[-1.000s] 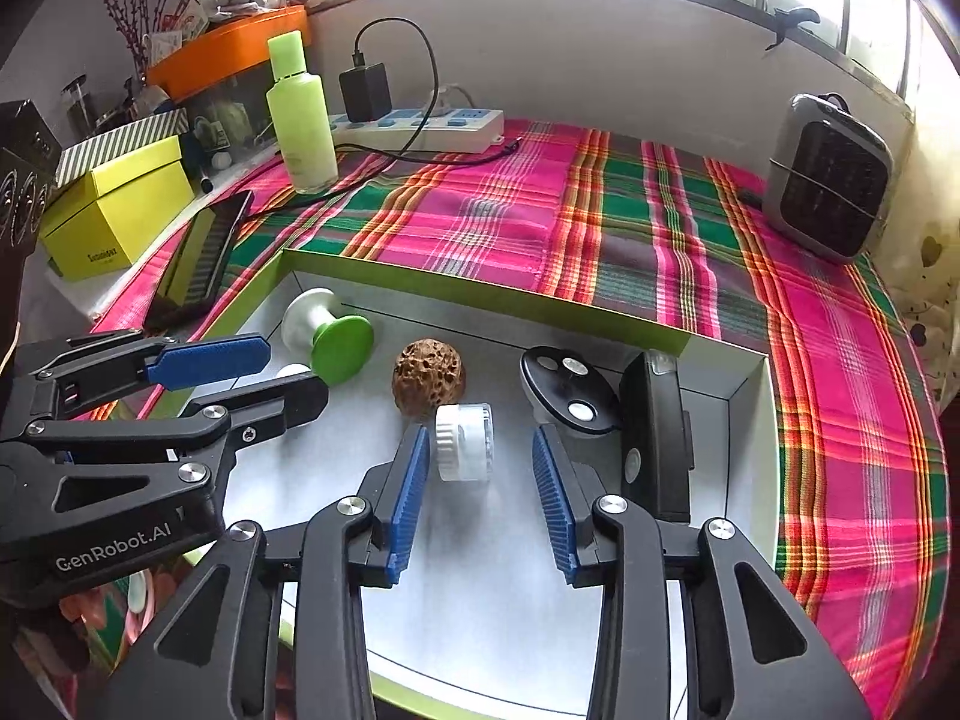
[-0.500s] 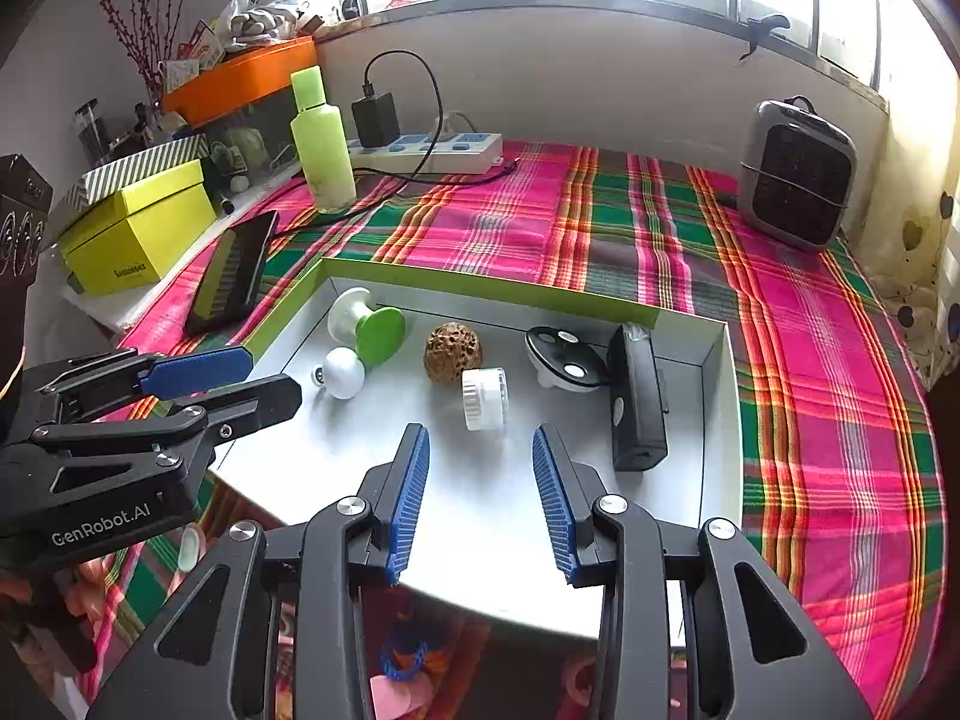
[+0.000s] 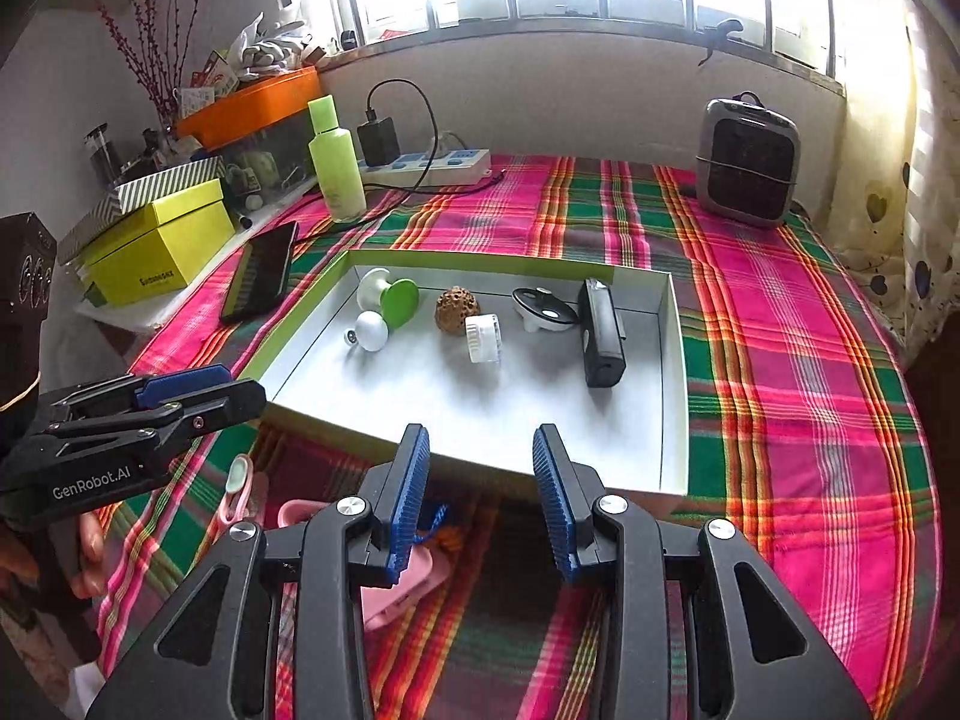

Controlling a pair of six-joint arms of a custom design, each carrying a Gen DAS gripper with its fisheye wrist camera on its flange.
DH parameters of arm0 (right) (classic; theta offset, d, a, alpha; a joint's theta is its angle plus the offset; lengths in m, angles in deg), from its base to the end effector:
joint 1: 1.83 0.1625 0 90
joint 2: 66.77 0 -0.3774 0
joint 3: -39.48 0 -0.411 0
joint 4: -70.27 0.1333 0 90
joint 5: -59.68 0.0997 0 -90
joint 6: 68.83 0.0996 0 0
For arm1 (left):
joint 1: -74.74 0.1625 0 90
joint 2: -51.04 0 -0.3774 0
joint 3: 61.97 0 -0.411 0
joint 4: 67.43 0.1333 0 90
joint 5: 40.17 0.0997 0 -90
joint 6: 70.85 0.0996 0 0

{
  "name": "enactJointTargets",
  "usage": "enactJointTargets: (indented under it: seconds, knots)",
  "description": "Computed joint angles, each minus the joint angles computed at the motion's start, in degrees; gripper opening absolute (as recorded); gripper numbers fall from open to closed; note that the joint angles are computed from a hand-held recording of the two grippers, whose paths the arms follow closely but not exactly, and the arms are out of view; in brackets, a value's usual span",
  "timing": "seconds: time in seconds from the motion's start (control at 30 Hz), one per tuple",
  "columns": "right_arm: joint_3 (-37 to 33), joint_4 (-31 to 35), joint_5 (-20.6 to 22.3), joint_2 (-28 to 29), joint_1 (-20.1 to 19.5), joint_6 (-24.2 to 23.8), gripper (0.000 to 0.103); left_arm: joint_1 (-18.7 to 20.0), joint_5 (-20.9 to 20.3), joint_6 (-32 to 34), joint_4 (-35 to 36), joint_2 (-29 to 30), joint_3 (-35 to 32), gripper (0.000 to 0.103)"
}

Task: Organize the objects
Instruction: 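Open both tools to release mushroom piece and cap, then withdraw, then move left tool to pink-and-white oval device while right tool approaches walnut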

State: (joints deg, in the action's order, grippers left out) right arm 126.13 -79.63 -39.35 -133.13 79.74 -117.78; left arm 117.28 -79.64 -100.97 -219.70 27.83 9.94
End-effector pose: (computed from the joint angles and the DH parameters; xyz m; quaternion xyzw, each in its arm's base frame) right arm 0.0172 -0.6863 0.3535 0.2998 -0.8891 0.2607 0.2271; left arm -0.3957 -0.6483 -0.0357 0.0855 0.8953 -0.3488 0.2634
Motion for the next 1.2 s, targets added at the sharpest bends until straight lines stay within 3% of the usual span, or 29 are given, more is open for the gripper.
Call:
enactJointTargets:
  seconds: [0.43, 0.73, 0.93, 1.2]
  knots:
    - [7.25, -3.39, 0.36, -6.25, -2.89, 0.21, 0.037, -1.36, -1.36, -4.50, -1.91, -3.70, 8.01, 0.048]
    - [6.59, -3.40, -0.82, -6.25, -4.65, 2.94, 0.038, -1.55, -3.17, -6.75, -2.36, -4.64, 10.80, 0.049]
    - [6.82, 0.48, 0.49, -6.72, -4.95, 3.18, 0.038, -1.14, -5.02, -7.71, -1.69, -4.40, 10.92, 0.050]
    - [9.98, 7.13, 5.53, -8.95, -4.49, -2.31, 0.038, -0.66, -5.64, -7.40, -0.21, -3.36, 9.30, 0.050]
